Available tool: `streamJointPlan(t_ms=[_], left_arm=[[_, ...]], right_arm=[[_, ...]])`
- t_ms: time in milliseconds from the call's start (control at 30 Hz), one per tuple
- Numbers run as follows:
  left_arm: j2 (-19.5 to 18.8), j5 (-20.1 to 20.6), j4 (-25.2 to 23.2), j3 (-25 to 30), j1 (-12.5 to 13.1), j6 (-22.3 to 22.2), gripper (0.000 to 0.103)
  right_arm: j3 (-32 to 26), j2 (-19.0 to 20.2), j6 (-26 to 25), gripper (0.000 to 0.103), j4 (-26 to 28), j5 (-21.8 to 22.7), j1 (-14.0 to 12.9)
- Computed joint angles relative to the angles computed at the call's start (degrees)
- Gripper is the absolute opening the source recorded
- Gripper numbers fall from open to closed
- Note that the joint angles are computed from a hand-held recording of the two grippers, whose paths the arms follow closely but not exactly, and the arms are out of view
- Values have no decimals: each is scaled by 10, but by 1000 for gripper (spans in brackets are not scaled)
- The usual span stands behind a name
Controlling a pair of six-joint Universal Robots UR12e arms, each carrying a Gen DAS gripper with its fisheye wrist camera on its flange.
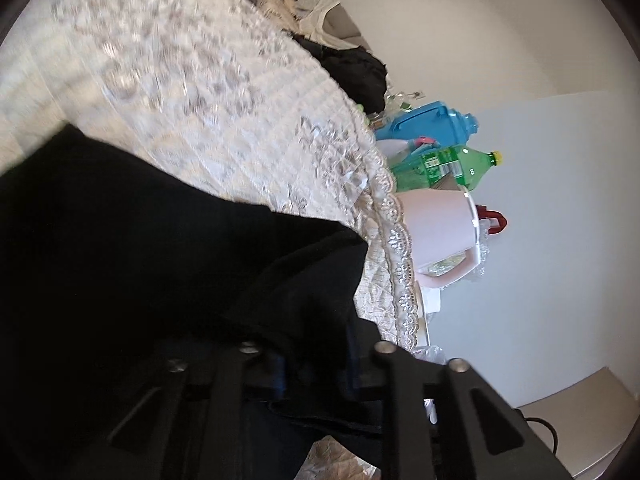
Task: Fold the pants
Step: 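Grasp the pants edge with the left gripper while the right gripper holds it, then open both grippers and release the black pants edge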
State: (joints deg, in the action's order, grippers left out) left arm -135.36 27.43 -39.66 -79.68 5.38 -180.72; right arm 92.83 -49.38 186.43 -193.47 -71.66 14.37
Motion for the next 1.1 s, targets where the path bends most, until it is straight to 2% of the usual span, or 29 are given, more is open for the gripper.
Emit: streamJointPlan(t_ms=[167, 300, 433, 600, 700, 767, 833, 933, 1000, 1100], left_arm=[[13, -4, 49, -22, 15, -15, 18], [24, 11, 74, -35, 27, -10, 18], [33, 31, 63, -44, 39, 15, 18], [38, 54, 63, -55, 51, 17, 19], [38, 88, 42, -52, 53, 46, 20], [34, 118, 36, -50, 53, 43, 21], [27, 115, 15, -44, 56, 38, 22], [23, 98, 26, -47, 60, 26, 23], [27, 111, 34, -50, 60, 29, 23], [33, 133, 58, -56, 61, 21, 23]], right_arm=[[-11, 3, -12, 4, 1, -2, 10], [-27, 10, -25, 4, 13, 2, 19], [-43, 18, -35, 4, 29, 21, 28], [-69, 33, -42, 4, 65, 45, 35], [-82, 40, -50, 4, 102, 40, 40], [-93, 45, -56, 5, 138, 35, 43], [-102, 48, -52, 5, 167, 43, 43], [-107, 51, -44, 7, 179, 55, 40], [-112, 52, -32, 7, 198, 68, 37], [-114, 53, -18, 18, 231, 106, 32]])
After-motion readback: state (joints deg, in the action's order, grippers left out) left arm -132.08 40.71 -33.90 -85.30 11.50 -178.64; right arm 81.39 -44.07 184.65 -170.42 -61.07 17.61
